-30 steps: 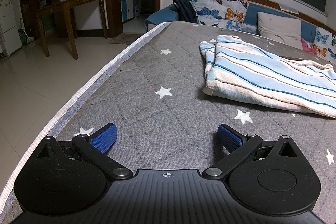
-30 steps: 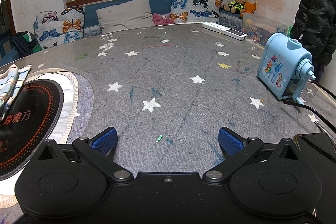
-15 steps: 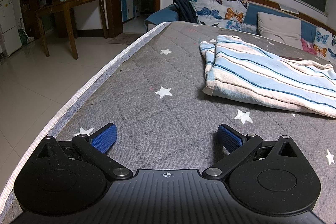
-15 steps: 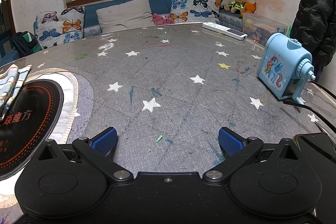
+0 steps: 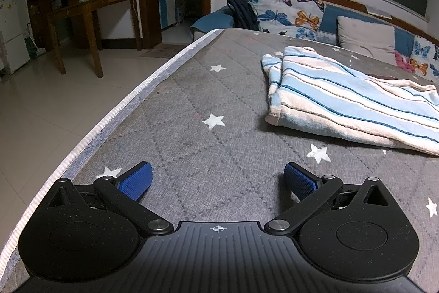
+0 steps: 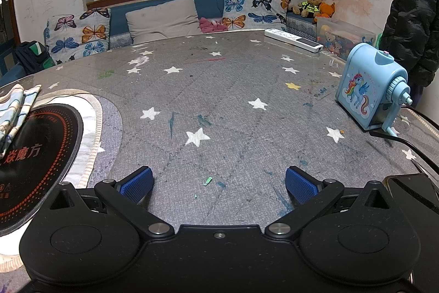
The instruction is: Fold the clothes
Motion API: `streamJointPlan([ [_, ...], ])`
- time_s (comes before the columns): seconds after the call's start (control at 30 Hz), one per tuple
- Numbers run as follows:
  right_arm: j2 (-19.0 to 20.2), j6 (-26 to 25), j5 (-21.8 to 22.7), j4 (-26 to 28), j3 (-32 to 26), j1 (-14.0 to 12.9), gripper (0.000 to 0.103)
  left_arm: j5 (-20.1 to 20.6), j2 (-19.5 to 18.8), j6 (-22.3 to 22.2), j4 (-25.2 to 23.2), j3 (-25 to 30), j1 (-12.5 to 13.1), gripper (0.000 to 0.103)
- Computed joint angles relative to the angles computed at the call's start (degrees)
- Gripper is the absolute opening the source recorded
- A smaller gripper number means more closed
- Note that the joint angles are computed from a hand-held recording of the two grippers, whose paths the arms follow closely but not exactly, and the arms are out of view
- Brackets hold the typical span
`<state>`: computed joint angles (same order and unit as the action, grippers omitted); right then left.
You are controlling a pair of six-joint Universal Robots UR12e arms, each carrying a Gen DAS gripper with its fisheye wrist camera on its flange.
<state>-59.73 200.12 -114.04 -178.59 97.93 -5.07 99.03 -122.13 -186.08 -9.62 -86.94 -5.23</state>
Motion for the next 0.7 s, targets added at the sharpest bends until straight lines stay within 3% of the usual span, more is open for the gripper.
streamJointPlan([
  [0.7, -0.19, -0.28, 0.52, -0.86, 0.67, -0.54, 0.103, 0.00, -0.05, -0.15, 0.03, 0.02, 0.00, 0.103],
])
